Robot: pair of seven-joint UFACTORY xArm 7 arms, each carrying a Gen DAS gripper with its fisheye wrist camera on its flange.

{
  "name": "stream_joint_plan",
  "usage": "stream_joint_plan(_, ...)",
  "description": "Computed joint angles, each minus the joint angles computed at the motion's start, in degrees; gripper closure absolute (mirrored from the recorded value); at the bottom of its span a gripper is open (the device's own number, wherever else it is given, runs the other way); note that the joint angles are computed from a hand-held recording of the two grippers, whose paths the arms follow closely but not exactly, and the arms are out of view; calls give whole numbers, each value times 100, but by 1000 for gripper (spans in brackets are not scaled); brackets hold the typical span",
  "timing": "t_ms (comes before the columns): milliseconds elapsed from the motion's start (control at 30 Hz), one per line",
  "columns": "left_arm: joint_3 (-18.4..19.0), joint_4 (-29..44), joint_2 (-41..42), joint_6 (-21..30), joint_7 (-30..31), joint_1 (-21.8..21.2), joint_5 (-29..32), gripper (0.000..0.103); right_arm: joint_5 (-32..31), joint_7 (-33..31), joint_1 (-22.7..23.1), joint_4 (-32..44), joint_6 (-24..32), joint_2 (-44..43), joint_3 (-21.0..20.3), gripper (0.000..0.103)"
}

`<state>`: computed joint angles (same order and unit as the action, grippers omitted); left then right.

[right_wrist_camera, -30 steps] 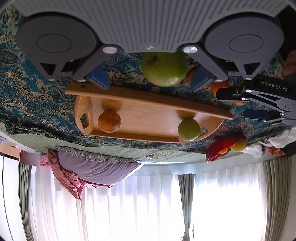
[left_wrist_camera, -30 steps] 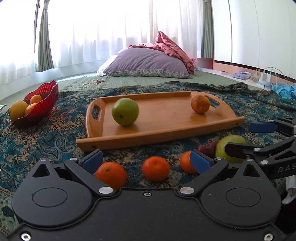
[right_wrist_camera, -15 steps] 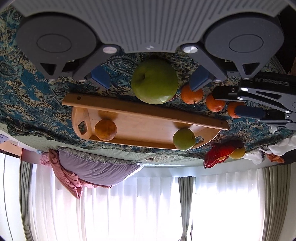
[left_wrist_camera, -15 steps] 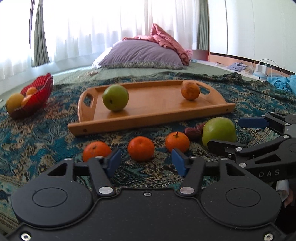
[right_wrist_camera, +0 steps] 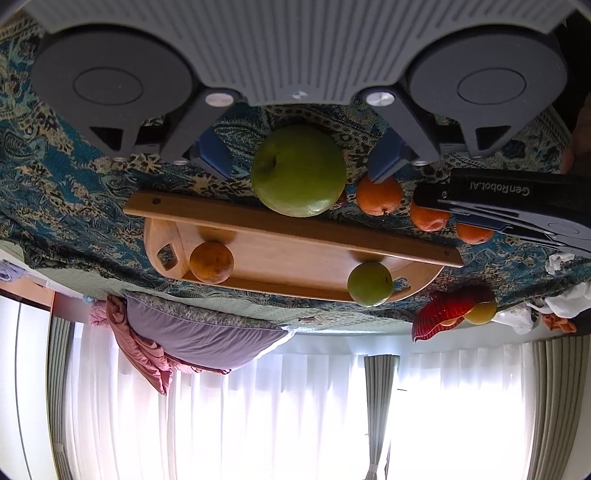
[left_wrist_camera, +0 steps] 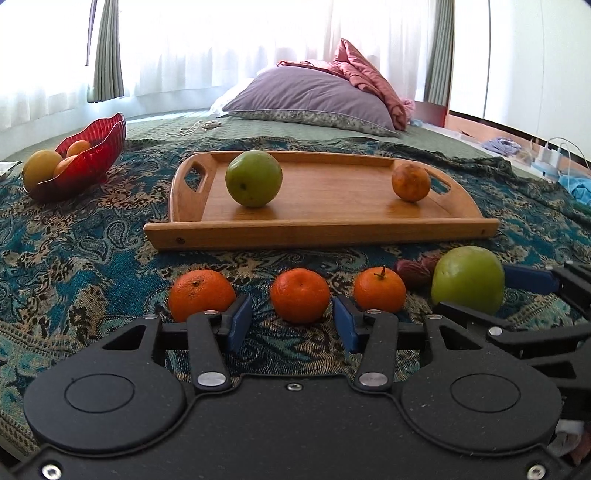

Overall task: Organize fruits
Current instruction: 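Grasp a tangerine with the left gripper while the right gripper grasps another green apple, then carry the tangerine with the left gripper while the right gripper carries the apple onto the tray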

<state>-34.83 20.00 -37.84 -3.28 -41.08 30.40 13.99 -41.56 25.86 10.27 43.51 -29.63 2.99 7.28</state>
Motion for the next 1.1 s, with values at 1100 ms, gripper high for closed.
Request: stream_joint_plan(1100,-135,555,476,-159,615,457,-20,70,2107,-1227,441,-364,-176,58,144,44)
